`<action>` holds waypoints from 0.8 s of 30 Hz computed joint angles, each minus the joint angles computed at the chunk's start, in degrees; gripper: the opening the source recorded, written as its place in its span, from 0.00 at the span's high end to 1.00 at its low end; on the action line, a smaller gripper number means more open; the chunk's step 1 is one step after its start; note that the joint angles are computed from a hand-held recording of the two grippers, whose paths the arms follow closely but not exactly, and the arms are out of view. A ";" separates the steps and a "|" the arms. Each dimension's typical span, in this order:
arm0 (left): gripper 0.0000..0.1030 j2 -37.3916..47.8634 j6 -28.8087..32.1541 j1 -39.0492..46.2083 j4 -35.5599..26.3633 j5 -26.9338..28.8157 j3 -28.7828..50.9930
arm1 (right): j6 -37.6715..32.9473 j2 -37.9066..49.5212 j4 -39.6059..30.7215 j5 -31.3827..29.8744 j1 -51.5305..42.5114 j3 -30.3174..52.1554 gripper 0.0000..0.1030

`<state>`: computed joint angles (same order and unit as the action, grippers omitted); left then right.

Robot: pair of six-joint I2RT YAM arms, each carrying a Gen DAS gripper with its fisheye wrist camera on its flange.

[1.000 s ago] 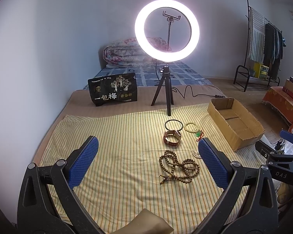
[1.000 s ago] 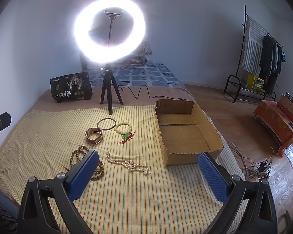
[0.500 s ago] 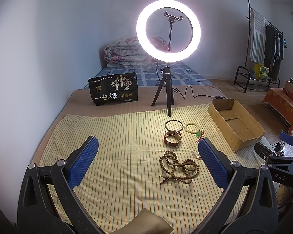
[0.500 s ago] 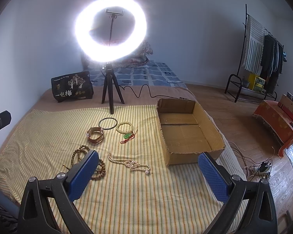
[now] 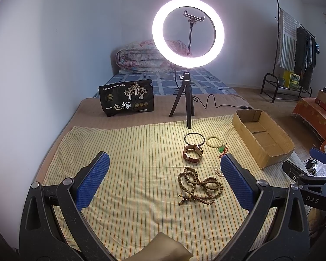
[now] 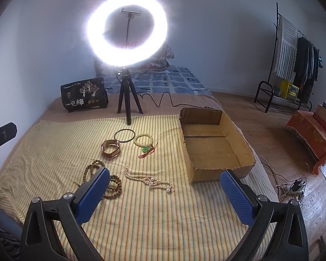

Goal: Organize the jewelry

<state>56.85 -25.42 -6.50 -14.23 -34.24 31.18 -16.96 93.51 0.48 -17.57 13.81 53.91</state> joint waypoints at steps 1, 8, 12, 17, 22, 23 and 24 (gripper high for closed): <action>0.00 0.05 0.03 0.01 0.17 -0.07 -0.11 | -0.06 -0.08 0.03 -0.09 -0.01 -0.06 0.00; 0.00 0.88 -0.44 0.32 1.11 -0.07 -0.81 | 0.03 0.04 -0.34 -0.25 0.03 0.15 0.00; 0.00 1.61 -0.23 0.89 1.26 0.04 -0.56 | 0.10 0.41 -0.91 -0.54 -0.27 0.80 0.00; 0.00 2.42 1.22 4.04 1.79 1.64 -0.21 | 0.63 1.10 -1.34 -1.20 -1.40 1.69 0.00; 0.00 4.78 2.23 9.00 1.80 6.61 0.63 | -0.51 4.87 -4.47 -2.26 -3.14 5.08 0.04; 0.00 5.35 2.23 10.05 1.78 7.83 0.78 | -0.66 5.72 -4.42 -2.28 -3.44 5.44 0.04; 0.00 6.00 2.25 11.02 1.74 9.25 1.00 | -0.86 6.43 -4.41 -2.93 -3.81 5.73 0.04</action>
